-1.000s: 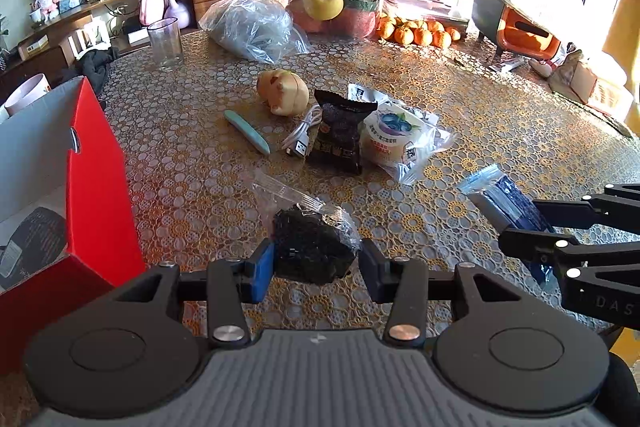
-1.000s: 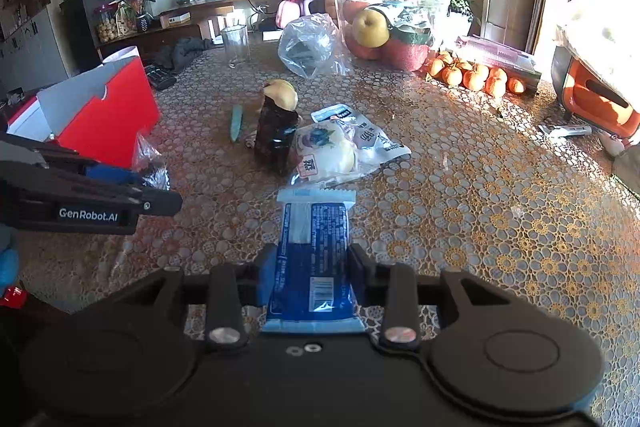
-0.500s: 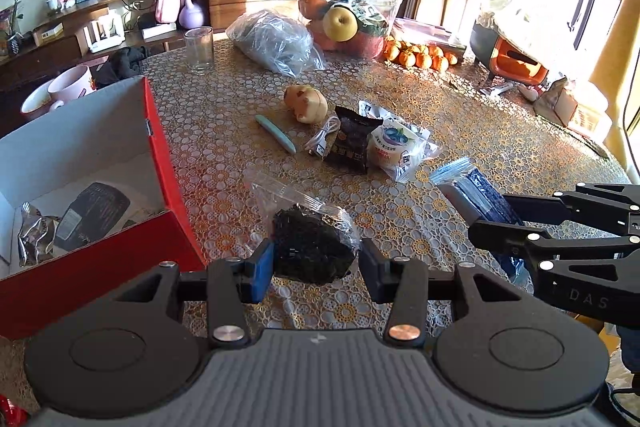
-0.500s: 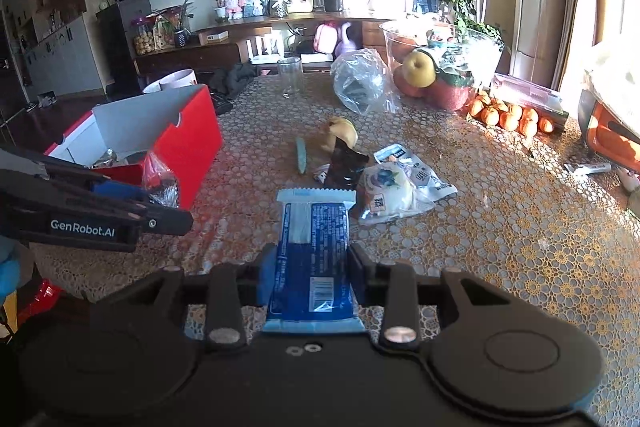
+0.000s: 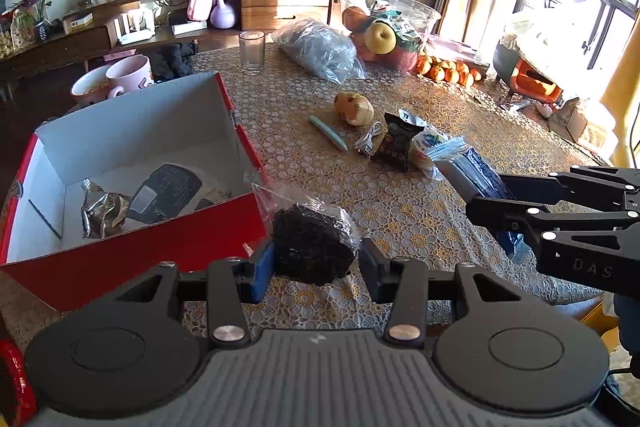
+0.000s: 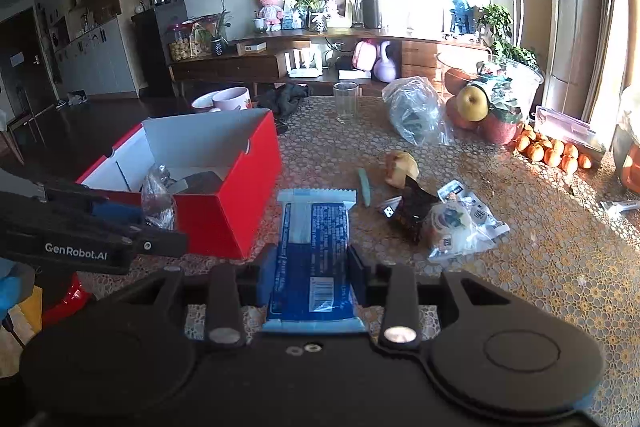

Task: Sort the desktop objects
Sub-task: 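Lift the blue bar and dark snack bag and carry them toward the red shoebox, then lower the dark snack bag with the left gripper while the right gripper lowers the blue bar into the shoebox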

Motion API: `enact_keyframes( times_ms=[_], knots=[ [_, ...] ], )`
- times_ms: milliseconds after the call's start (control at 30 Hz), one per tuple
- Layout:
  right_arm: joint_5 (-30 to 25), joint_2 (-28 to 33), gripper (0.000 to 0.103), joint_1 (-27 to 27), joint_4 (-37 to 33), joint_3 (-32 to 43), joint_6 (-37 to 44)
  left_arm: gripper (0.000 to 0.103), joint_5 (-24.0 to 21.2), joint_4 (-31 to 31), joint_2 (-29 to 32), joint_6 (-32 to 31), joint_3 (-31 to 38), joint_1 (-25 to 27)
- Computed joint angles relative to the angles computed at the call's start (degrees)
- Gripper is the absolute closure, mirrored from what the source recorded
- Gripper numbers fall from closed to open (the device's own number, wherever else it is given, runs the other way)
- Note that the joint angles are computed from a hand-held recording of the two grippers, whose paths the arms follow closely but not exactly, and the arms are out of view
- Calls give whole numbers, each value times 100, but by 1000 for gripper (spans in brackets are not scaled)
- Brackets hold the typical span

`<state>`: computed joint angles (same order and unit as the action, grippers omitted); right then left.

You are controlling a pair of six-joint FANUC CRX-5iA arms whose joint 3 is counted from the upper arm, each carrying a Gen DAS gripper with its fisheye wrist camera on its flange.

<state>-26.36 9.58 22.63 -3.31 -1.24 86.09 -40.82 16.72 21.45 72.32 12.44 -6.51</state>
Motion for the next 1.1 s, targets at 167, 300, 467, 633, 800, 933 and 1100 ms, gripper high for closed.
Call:
enact_keyframes(
  times_ms=[167, 300, 467, 633, 800, 933, 1100],
  knots=[
    [-158, 120, 66, 123, -252, 298, 338, 59, -40, 178, -128, 4, -173, 234],
    [-309, 250, 66, 240, -328, 552, 535, 59, 8, 181, -206, 6, -306, 411],
    [-557, 452, 66, 321, -504, 920, 789, 59, 1, 286, -257, -148, -388, 621],
    [-730, 674, 66, 410, -618, 1301, 1018, 59, -39, 309, -271, -254, -340, 807],
    [-860, 902, 66, 473, -803, 1705, 1385, 59, -188, 264, -166, -255, -130, 984],
    [-985, 1133, 66, 516, -785, 2026, 1380, 59, -413, 151, -1, -206, 161, 1111],
    [-1118, 1411, 66, 555, -712, 2374, 1333, 59, -695, 24, 229, -221, 578, 1223]
  ],
)
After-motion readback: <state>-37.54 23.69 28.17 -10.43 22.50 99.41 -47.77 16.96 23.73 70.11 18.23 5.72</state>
